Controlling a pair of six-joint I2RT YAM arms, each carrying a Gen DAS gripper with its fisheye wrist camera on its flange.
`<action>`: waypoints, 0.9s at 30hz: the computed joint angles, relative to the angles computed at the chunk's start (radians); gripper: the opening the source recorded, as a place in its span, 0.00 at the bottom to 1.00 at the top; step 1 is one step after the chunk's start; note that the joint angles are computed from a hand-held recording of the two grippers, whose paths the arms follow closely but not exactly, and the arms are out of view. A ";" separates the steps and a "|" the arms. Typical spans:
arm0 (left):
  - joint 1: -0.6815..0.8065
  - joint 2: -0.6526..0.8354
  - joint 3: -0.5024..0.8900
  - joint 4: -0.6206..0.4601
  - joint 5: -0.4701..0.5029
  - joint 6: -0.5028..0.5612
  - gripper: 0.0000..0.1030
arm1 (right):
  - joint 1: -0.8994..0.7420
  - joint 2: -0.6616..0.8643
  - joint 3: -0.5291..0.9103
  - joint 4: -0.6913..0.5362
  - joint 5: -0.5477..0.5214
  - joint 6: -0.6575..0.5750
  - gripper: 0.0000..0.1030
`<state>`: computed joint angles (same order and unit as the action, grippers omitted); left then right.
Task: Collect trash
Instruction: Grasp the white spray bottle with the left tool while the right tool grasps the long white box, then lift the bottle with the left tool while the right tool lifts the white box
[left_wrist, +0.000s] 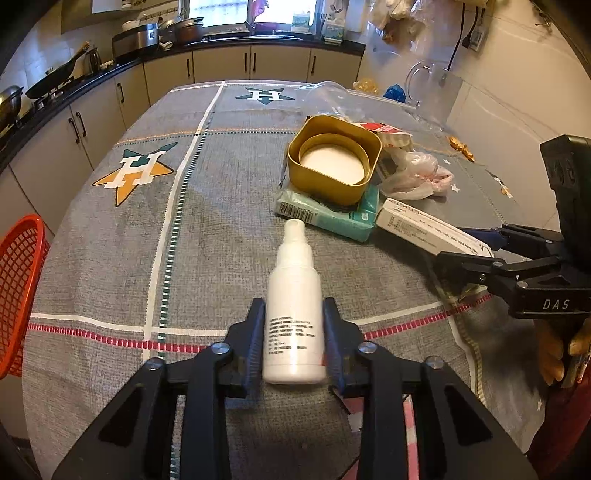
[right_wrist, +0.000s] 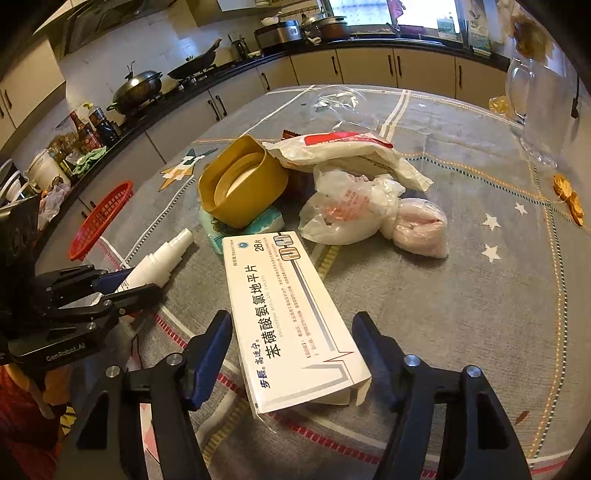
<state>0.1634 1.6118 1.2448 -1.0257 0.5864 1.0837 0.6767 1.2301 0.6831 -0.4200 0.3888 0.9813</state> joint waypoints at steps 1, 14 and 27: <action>0.001 -0.001 -0.002 0.002 0.002 -0.002 0.28 | 0.007 0.004 0.004 0.000 0.007 -0.004 0.66; 0.081 -0.015 0.020 -0.057 0.066 0.083 0.28 | 0.177 0.040 0.085 -0.076 0.176 0.164 0.55; 0.174 0.034 0.071 -0.108 0.130 0.162 0.28 | 0.351 0.114 0.195 -0.202 0.332 0.471 0.55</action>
<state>0.3379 1.6462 1.3161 -1.1335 0.7162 1.2459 1.0281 1.3445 0.8778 -0.6223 0.7206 1.4526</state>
